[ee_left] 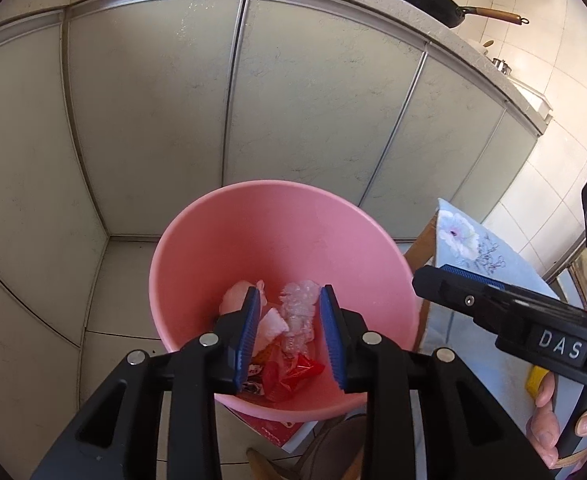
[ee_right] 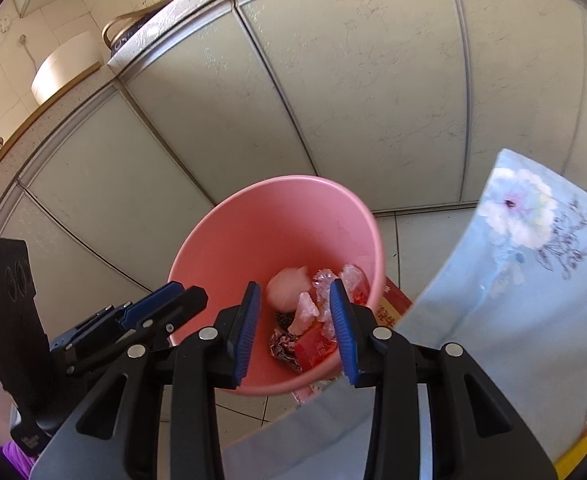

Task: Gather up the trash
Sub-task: 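Move both empty tools back over the table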

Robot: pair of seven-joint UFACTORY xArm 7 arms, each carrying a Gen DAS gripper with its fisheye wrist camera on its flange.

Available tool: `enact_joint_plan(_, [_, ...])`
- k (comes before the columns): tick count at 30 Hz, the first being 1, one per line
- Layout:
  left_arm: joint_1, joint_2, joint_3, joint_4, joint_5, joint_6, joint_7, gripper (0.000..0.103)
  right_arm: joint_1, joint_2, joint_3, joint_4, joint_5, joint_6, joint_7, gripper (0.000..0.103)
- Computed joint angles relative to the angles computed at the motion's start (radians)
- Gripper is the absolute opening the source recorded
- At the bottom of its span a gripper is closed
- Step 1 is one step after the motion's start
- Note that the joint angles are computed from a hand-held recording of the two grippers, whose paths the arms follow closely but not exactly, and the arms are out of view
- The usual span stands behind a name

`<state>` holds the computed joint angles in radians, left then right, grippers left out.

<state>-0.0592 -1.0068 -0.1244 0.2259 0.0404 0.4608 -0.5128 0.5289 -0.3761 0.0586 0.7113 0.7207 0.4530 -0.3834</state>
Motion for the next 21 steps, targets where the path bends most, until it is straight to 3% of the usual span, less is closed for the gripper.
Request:
enact_joint_plan(10, [-0.128,-0.049,0.006,0.029,-0.062,0.042,0.022,0.030,-0.052,-0.307,-0.017,-0.222,-0.135,0.027,0.142,0.037])
enact_joint_plan(17, [-0.244,-0.017,-0.051,0.065,-0.085,0.020,0.027,0.030,-0.121,-0.618,-0.053,-0.388,-0.278,0.185,0.253,0.037])
enact_joint_plan(21, [-0.318,0.041,-0.070,0.098,-0.103,0.000,0.035,0.030,-0.136,-0.740,-0.111,-0.450,-0.304,0.274,0.263,0.037])
